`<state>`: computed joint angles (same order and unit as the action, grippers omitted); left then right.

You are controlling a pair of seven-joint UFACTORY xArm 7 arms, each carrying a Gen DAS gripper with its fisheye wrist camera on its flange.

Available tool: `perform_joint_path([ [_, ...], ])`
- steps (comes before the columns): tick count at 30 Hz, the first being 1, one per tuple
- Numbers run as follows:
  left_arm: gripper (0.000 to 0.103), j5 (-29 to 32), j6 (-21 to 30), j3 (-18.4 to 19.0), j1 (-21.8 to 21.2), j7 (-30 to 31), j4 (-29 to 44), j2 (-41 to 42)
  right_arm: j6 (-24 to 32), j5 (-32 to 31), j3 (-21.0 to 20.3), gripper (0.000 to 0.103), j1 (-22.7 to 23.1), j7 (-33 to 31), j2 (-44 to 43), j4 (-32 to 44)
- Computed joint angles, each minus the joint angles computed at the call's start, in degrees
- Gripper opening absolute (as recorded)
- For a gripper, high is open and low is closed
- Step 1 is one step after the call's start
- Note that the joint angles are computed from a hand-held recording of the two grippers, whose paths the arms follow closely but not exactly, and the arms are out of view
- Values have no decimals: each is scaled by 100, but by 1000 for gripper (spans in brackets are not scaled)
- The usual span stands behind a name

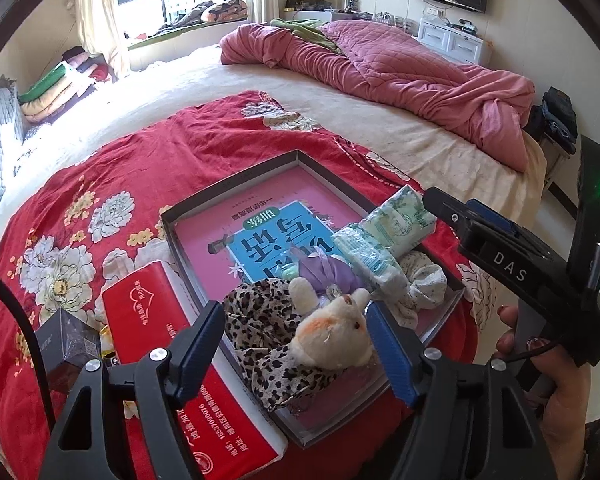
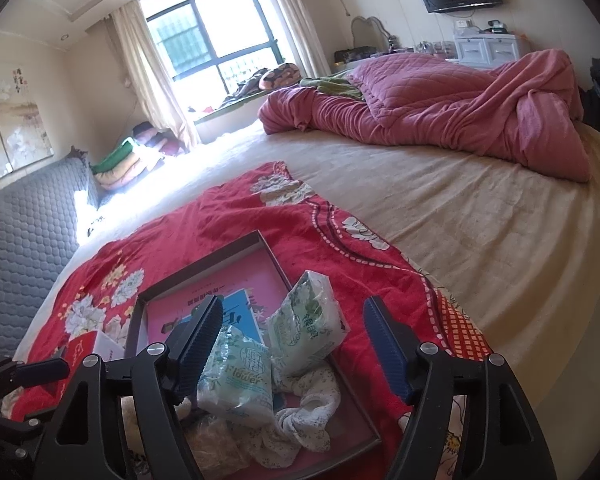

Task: Organize soft objects
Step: 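Lift both open tools away from the tray back over the pile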

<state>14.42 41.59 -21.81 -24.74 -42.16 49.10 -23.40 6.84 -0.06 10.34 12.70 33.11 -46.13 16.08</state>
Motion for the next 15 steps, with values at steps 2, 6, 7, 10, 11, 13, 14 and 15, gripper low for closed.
perform_joint_path([
  [2,78,-1,86,5,4,-25,-28,-121,77,-45,85,74,-40,11,-99,32],
  [6,81,-57,216,8,14,-20,-102,-379,142,-131,211,76,-65,34,-305,78],
  [7,81,-73,238,13,11,4,-126,-450,185,-149,240,77,-68,44,-349,102],
  [10,81,-144,324,21,32,18,-199,-670,323,-192,327,77,-53,94,-450,192],
  [11,81,-171,347,24,42,17,-233,-763,383,-209,348,77,-38,99,-480,228],
  [13,81,-232,402,30,59,35,-302,-930,485,-240,386,77,-3,109,-543,287],
  [14,81,-278,445,48,59,61,-337,-1019,514,-255,400,77,24,106,-562,313],
  [15,81,-306,477,41,76,64,-356,-1086,582,-271,434,77,35,117,-587,355],
])
